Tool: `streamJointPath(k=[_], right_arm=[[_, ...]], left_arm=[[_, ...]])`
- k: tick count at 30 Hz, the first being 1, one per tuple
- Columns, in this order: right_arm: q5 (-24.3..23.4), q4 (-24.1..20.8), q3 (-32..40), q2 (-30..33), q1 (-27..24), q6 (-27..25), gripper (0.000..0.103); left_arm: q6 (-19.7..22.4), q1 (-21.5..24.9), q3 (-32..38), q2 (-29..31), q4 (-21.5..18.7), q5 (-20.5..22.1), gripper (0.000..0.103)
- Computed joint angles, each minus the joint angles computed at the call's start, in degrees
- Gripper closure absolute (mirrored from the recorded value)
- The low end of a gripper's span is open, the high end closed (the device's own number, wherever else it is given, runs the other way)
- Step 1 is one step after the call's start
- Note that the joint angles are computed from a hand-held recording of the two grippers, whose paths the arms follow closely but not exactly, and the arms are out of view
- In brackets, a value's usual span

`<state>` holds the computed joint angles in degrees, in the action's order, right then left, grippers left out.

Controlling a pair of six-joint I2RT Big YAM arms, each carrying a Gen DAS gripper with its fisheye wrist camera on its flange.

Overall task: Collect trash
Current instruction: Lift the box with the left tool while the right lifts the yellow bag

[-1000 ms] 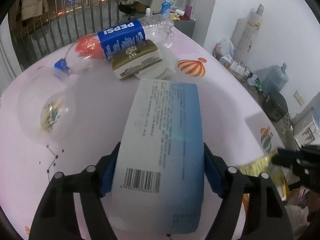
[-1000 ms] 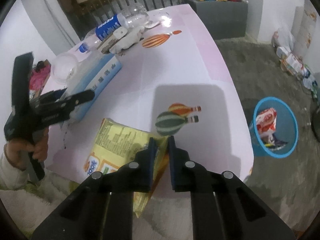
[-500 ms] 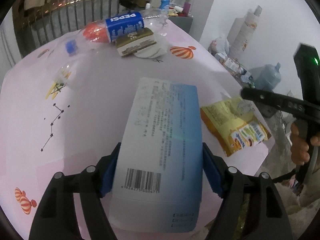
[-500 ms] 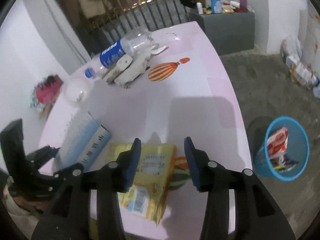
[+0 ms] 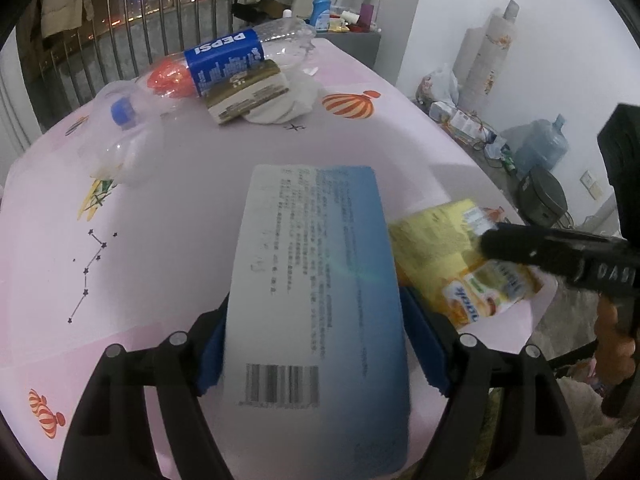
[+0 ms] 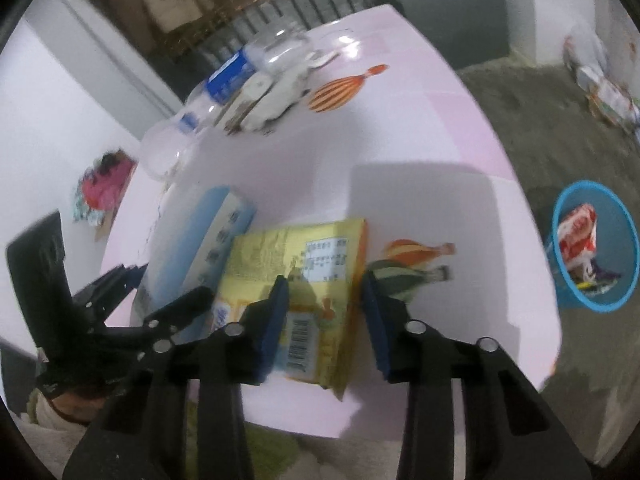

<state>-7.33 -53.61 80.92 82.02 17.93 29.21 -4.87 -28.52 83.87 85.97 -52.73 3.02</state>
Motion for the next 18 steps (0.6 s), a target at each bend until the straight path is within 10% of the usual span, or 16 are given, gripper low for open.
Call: streamJointPath(k=[3,10,18], right_arm=[[0.2,-0.3,0.8,0.8,0.3,0.3,0.081],[-17.8,12.8,-5.9,-2.5,-4.3,10.8,0.087],[-16.1,12.0,-4.8,-1.0,-3.5,11.6,0.098]], left_arm=[[-0.5,-0.3,-0.1,0.0,0.4,-0.8,0.028],[-0.7,0.1,0.0,0.2,0.9,-0.2,0.028],[-1.5,0.6,0.1,0.3,1.4,0.7,0.031]])
